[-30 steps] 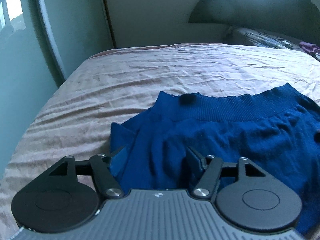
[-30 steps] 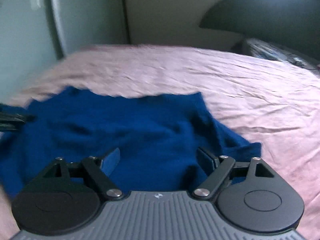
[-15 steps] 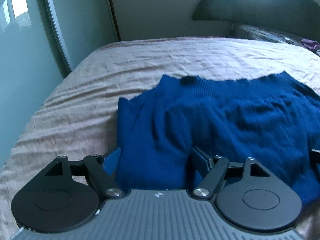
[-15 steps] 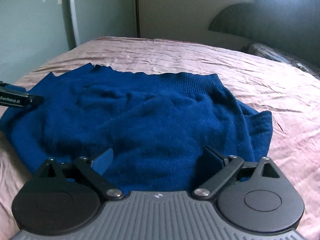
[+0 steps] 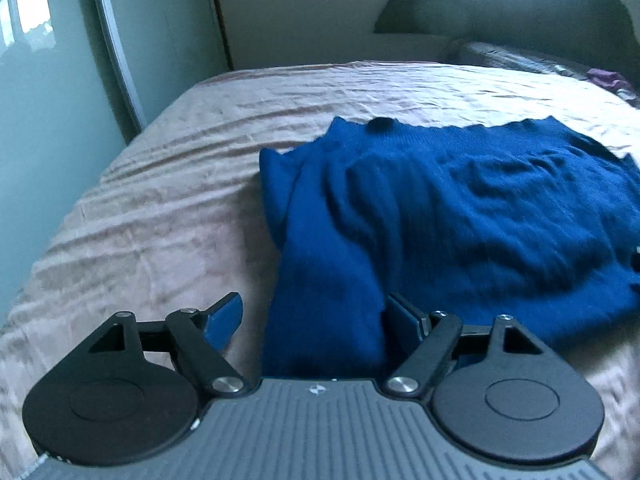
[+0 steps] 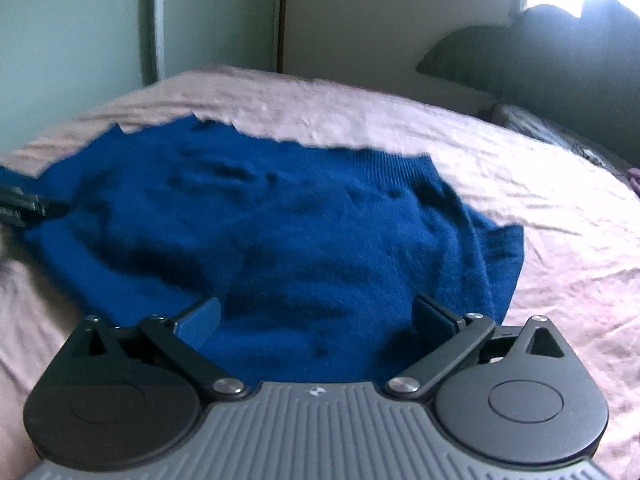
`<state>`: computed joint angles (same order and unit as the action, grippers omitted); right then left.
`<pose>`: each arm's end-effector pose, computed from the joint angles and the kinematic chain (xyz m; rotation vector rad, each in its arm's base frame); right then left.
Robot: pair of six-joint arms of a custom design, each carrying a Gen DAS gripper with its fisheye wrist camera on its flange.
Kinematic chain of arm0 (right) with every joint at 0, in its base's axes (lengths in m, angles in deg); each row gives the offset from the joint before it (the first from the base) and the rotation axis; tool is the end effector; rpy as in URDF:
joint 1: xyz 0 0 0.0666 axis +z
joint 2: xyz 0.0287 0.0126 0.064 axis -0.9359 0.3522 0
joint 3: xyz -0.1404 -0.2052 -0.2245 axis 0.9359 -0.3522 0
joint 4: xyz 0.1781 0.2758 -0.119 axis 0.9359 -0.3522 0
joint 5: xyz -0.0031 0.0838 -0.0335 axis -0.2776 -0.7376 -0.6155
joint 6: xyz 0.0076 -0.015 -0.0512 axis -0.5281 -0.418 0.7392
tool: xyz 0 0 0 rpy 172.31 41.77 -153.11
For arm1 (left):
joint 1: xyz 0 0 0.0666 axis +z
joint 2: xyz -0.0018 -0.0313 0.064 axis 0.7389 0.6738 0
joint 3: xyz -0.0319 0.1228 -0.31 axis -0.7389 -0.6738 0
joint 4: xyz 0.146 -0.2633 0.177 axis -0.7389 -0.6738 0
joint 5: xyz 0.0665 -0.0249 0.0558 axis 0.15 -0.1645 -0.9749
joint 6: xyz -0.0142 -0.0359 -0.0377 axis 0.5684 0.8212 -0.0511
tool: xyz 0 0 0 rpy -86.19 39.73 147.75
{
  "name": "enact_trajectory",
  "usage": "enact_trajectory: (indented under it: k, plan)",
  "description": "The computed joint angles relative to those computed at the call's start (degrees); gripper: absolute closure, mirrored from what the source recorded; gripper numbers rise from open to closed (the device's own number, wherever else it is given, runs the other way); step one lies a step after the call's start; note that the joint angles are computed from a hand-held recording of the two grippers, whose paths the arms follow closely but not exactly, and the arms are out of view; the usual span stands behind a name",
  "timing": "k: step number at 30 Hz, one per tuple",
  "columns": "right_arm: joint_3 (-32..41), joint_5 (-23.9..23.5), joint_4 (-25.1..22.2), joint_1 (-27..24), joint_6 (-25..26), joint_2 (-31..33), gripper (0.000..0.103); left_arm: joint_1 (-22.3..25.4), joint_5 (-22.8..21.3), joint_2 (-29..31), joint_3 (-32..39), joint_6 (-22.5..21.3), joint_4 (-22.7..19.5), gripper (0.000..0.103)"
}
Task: Fold small clothes
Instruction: 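Move both open tools to the side edge of the folded sweater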
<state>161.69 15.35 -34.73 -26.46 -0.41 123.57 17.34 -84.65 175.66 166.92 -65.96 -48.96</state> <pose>0.2797 0.2311 0.4831 0.0746 2.2256 -0.0482 0.4376 -0.2505 0.5014 0.6113 2.2639 -0.0704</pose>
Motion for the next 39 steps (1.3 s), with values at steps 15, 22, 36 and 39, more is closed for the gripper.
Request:
enact_trajectory:
  k: [15, 22, 36, 39]
  plan:
    - [14.51, -4.59, -0.27, 6.79, 15.4, 14.22, 0.001, 4.31, 13.13, -5.17, -5.27, 4.36, 0.52, 0.093]
    - [14.75, -4.13, -1.5, 7.56, 13.21, 13.67, 0.001, 4.44, 12.82, -6.64, -7.49, 1.11, 1.49, 0.084]
    - [18.37, 0.78, 4.54, 10.39, 14.77, 18.47, 0.001, 4.96, 6.27, -3.32, -1.87, 4.0, -0.03, 0.028]
    - [18.9, 1.34, 4.64, 10.38, 13.29, 19.54, 0.001, 5.33, 6.37, -2.44, -0.93, 5.52, -0.68, 0.026]
